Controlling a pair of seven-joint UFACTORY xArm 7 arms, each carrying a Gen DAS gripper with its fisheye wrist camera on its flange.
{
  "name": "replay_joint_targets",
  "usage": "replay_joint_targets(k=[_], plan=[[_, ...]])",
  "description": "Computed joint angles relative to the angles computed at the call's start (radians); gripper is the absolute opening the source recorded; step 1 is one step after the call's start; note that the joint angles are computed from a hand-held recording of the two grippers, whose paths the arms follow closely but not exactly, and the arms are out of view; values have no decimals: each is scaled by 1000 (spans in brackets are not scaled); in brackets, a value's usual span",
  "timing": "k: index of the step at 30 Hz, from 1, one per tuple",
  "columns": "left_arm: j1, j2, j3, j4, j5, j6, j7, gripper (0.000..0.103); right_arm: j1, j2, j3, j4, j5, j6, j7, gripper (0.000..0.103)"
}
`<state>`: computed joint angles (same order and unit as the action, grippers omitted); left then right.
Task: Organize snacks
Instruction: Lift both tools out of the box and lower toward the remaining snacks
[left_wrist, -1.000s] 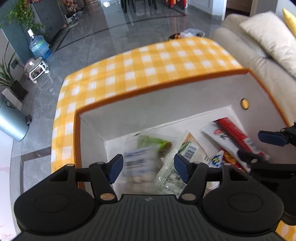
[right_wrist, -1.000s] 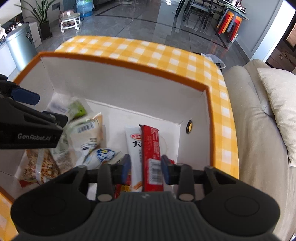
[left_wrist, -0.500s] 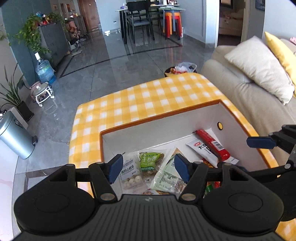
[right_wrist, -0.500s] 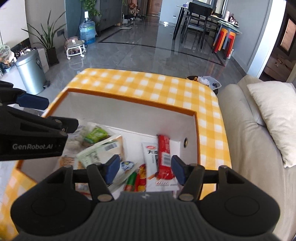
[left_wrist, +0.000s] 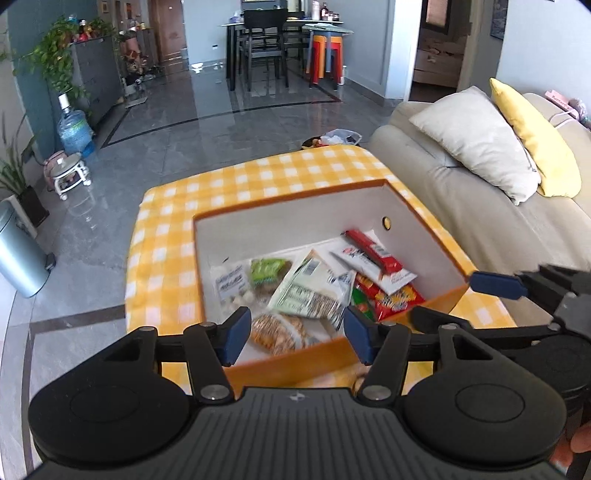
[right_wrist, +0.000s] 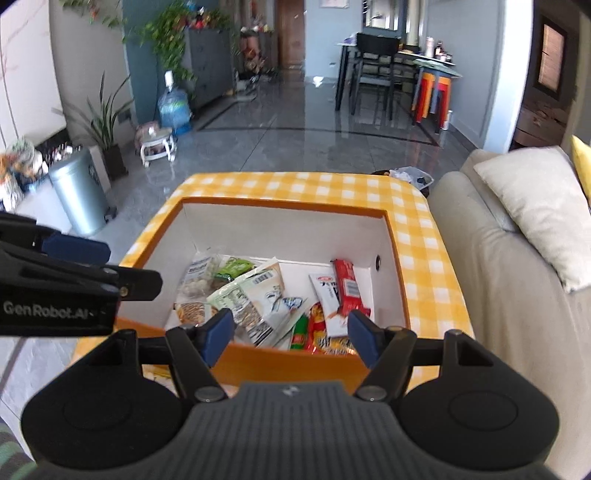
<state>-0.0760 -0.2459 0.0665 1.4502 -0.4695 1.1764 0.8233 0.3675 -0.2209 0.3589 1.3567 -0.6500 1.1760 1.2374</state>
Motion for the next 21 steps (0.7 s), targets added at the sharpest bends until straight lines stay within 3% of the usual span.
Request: replay_joint_targets(k=[7,11,17,21], plan=[[26,-82,40,-115,-2,35,-10,50,25,-76,54,-96,49,33,165,66],[37,-146,59,-215,-17,3,-22,49,34,-97,83,-129,88,79,219,65],[38,-234,57,-332,40,-81,-25,49,55,-112,113,-169,119,129,281,61],[23,-226,85,-319,50,16,-49,49,64,-122,112,-211,125,100,320,61]])
